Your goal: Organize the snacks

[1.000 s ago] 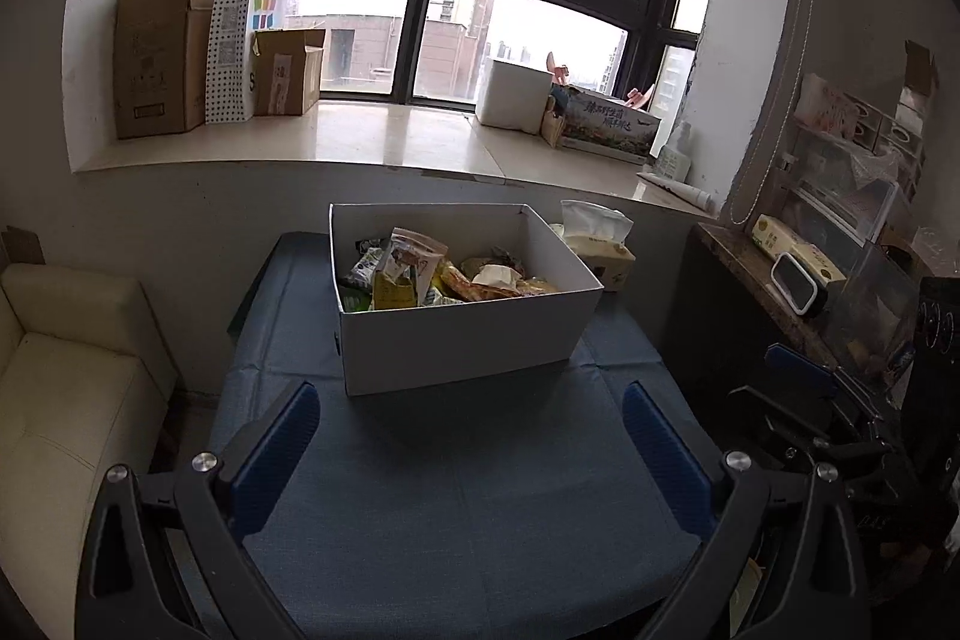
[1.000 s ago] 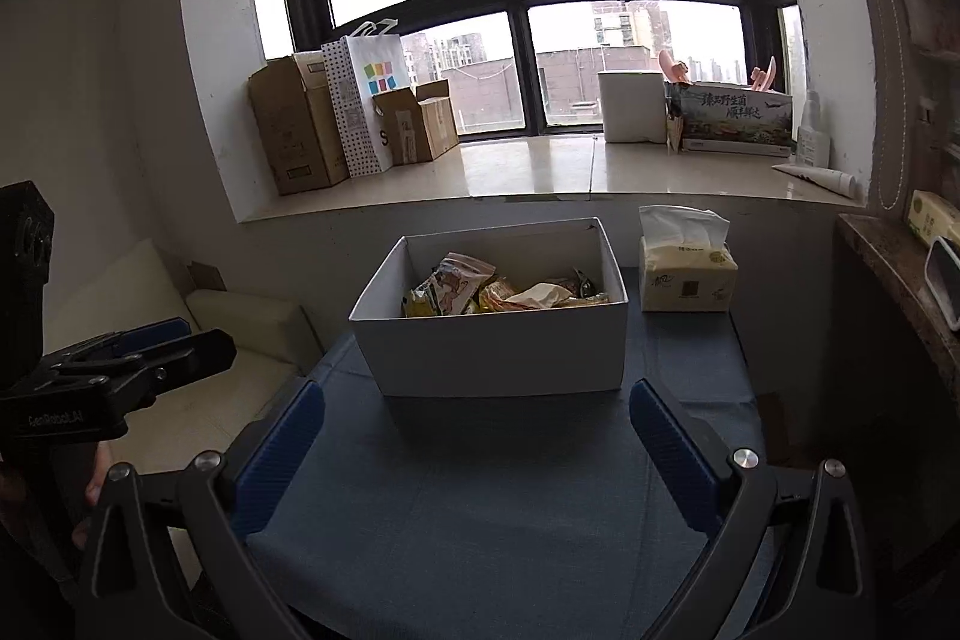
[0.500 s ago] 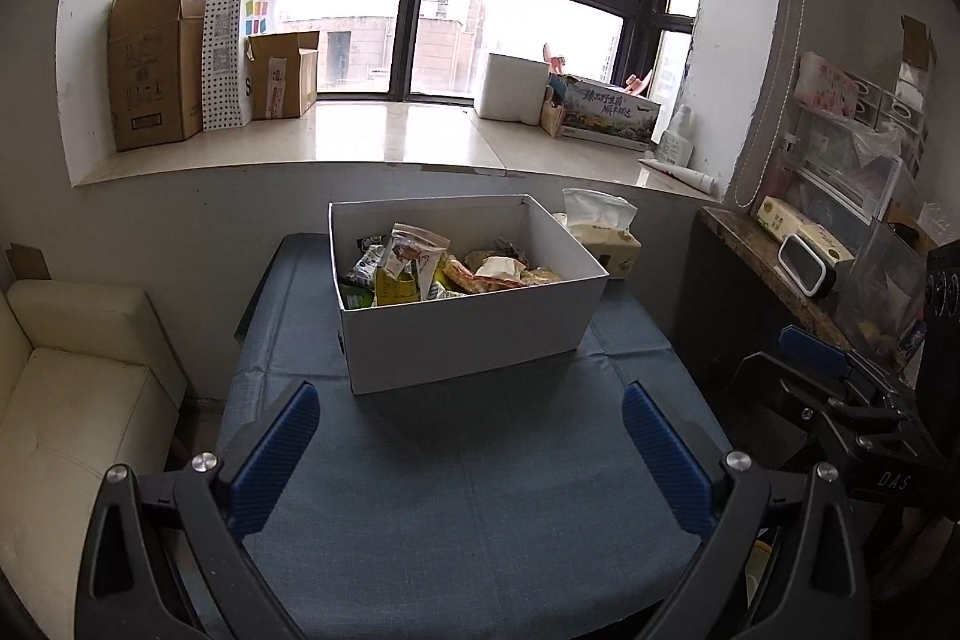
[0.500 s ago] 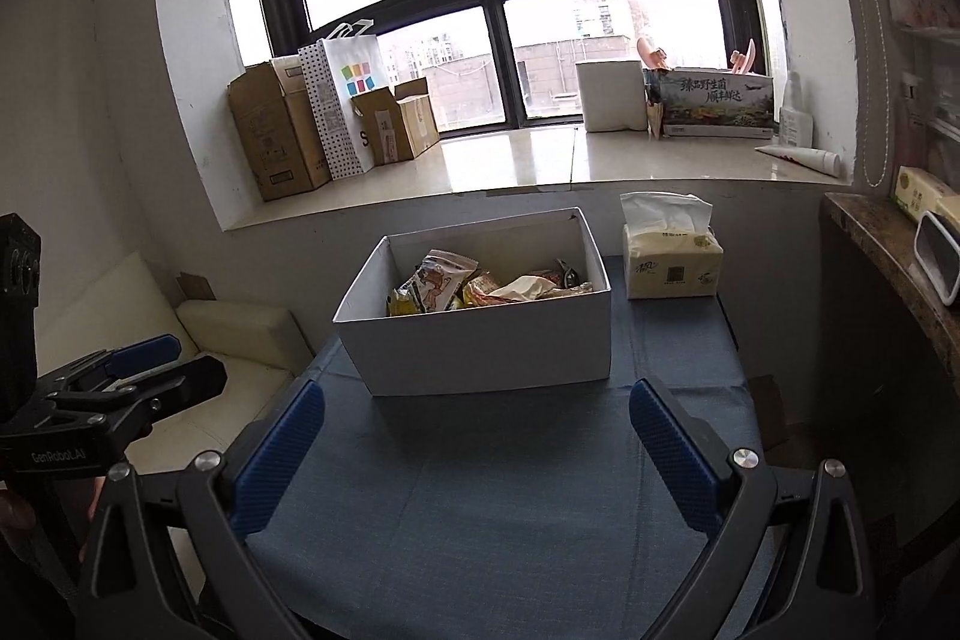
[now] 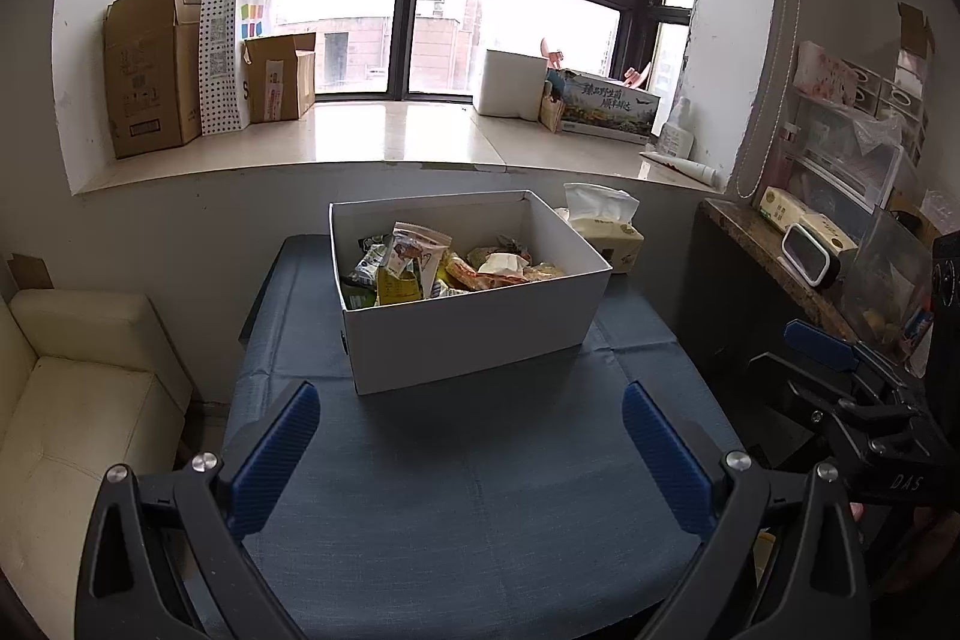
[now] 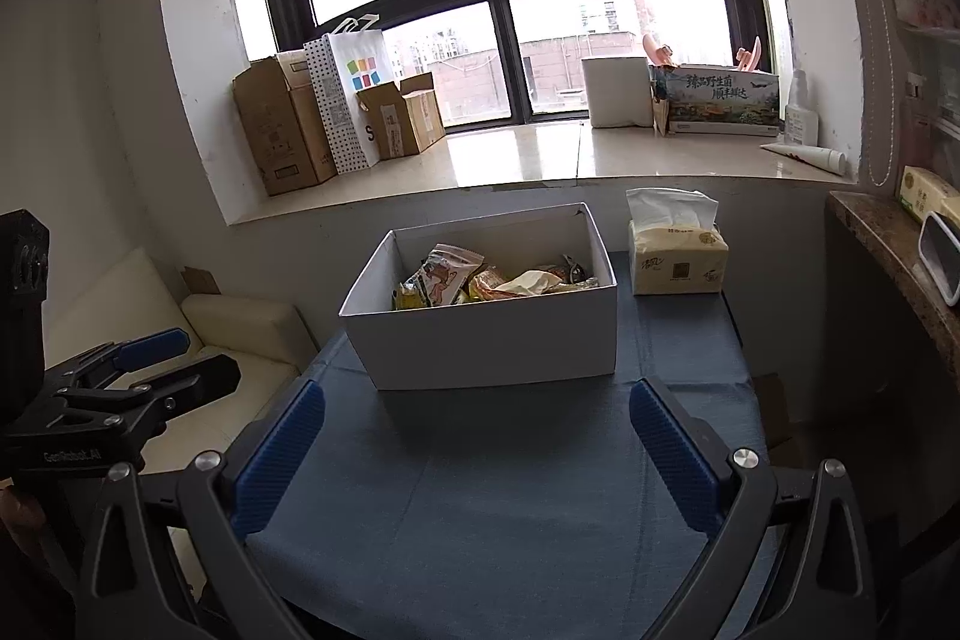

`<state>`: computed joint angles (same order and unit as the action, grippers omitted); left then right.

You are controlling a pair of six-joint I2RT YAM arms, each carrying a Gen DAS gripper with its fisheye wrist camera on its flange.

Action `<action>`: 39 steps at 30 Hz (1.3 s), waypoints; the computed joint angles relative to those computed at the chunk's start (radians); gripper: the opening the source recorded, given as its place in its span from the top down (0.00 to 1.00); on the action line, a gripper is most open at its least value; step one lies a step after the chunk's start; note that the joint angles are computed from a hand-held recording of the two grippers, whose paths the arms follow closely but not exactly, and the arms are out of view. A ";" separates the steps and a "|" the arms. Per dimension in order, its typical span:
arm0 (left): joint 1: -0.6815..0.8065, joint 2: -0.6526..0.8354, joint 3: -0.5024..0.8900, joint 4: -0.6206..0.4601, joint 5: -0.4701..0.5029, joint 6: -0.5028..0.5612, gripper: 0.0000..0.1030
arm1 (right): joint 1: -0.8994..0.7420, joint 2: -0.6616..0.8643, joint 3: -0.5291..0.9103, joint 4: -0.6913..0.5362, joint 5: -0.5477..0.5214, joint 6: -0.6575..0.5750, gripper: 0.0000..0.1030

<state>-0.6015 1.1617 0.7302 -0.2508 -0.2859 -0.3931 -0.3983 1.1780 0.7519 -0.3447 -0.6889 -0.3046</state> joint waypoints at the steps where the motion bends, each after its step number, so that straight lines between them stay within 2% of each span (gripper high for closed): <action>1: 0.003 0.000 -0.001 0.002 0.008 0.000 0.00 | 0.000 -0.001 -0.001 0.000 0.000 0.001 0.00; 39: -0.004 0.005 -0.009 0.005 0.009 -0.001 0.00 | 0.007 -0.007 -0.003 -0.030 -0.015 -0.016 0.00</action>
<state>-0.6056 1.1672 0.7216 -0.2456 -0.2771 -0.3945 -0.3911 1.1712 0.7486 -0.3742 -0.7041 -0.3203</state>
